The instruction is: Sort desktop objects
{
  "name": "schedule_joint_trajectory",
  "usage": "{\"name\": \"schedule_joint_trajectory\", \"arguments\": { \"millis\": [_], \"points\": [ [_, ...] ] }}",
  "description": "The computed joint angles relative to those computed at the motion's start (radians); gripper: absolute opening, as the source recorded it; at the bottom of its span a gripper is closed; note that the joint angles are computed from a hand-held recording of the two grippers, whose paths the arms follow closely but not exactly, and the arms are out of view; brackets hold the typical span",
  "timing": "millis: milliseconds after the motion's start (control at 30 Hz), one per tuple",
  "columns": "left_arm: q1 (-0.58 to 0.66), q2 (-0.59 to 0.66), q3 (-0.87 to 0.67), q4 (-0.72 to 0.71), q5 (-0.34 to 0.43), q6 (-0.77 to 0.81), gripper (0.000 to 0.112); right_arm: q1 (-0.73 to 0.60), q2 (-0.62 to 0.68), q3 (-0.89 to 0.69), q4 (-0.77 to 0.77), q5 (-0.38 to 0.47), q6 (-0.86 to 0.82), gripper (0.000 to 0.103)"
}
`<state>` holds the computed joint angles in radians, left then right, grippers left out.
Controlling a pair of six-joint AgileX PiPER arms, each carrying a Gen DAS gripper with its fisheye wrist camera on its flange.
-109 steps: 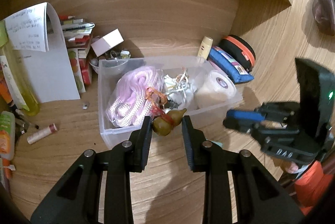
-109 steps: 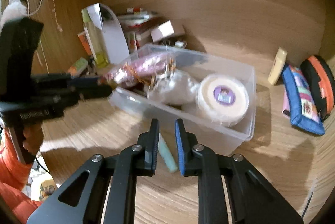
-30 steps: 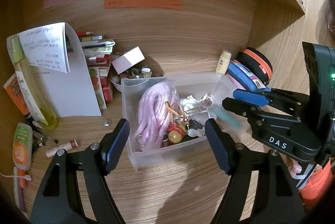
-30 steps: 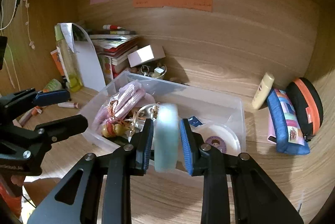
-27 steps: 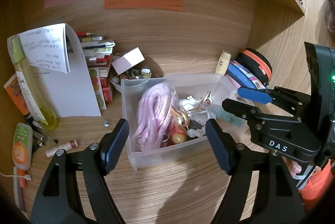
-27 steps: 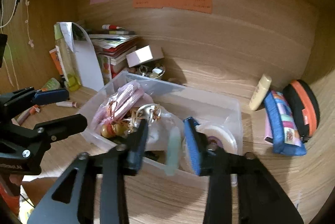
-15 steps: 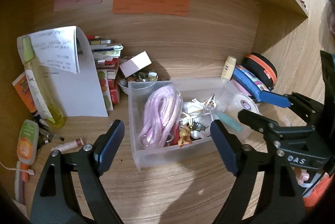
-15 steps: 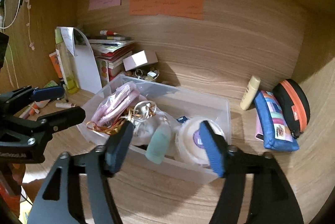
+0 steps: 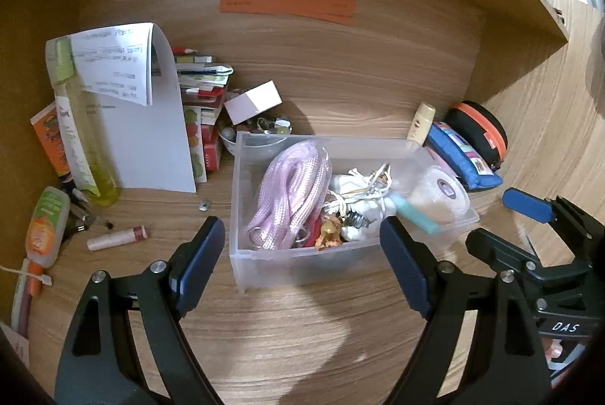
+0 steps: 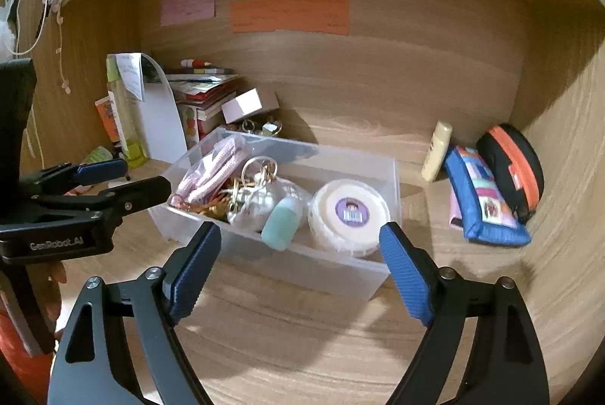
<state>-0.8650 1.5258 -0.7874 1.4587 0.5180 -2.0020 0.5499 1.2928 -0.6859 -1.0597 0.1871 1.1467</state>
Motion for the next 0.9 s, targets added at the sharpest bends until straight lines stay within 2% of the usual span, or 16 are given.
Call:
{"name": "schedule_joint_trajectory", "arguments": {
  "millis": [167,367,533,633,900],
  "points": [
    [-0.043,0.006,0.001,-0.003,0.060,-0.020,0.084,-0.021,-0.021,0.024,0.054,-0.016,-0.044,0.084],
    [-0.111,0.036,-0.017,-0.018,0.180,-0.018,0.084,-0.033,-0.043,0.040,0.124,-0.031,-0.115,0.084],
    [-0.131,0.055,-0.030,-0.027,0.210,0.006,0.084,-0.028,-0.049,0.047,0.121,-0.034,-0.113,0.084],
    [-0.135,0.059,-0.033,-0.024,0.213,0.007,0.084,-0.023,-0.056,0.054,0.055,-0.032,-0.037,0.084],
    [-0.125,0.053,-0.028,-0.015,0.200,-0.003,0.084,-0.039,-0.049,0.047,0.157,-0.047,-0.138,0.084]
  ]
}}
